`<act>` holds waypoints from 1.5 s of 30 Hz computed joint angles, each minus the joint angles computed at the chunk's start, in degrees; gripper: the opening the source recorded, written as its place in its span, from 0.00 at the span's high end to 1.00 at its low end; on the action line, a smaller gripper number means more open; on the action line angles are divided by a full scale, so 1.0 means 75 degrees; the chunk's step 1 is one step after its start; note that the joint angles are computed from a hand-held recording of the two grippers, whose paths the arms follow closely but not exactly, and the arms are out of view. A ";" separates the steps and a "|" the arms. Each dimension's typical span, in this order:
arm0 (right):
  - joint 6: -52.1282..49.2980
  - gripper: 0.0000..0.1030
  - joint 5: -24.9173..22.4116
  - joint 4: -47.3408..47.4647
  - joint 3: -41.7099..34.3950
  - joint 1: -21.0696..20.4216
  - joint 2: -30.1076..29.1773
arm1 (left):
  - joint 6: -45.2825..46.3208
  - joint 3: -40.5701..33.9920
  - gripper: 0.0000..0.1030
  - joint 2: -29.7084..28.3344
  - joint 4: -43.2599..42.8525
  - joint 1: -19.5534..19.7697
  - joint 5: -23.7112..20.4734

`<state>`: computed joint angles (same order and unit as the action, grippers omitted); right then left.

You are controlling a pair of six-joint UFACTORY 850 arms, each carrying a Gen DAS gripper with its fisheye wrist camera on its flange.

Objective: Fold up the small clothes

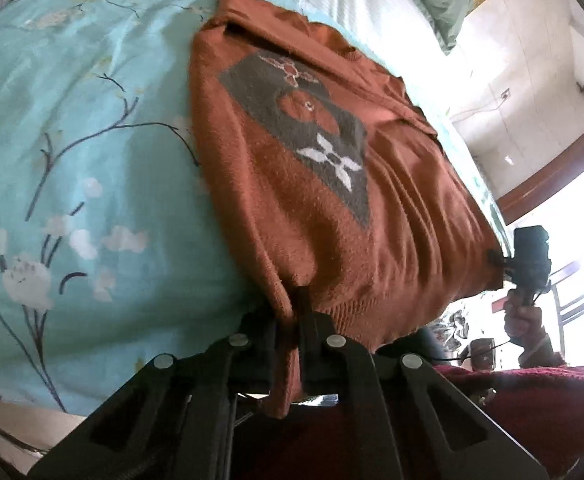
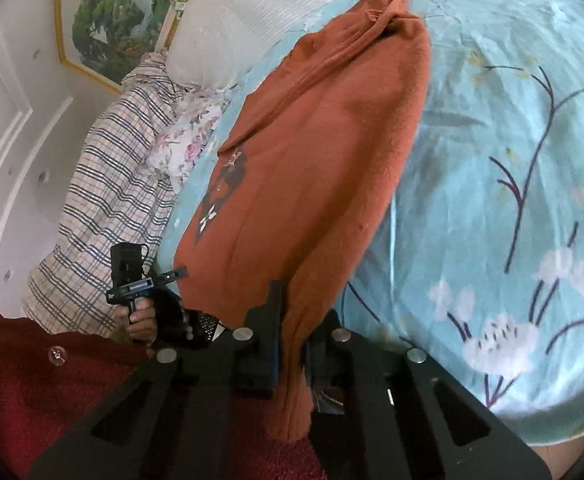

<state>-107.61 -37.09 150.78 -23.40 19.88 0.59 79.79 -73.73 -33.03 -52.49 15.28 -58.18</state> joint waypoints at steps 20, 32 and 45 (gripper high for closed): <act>-0.0476 0.90 -0.0925 0.0142 -0.0066 -0.0322 0.0541 | 0.0613 0.0067 0.96 0.0429 -0.0768 0.0189 -0.0748; -0.1527 0.90 -0.0330 0.0663 -0.1319 -0.1251 0.0228 | 0.0493 -0.1039 0.96 0.0333 -0.2456 -0.0277 -0.0311; -0.1802 0.90 0.1066 0.0730 -0.3571 -0.2226 -0.1508 | -0.1359 -0.4159 0.96 -0.1510 -0.2120 -0.1466 0.1831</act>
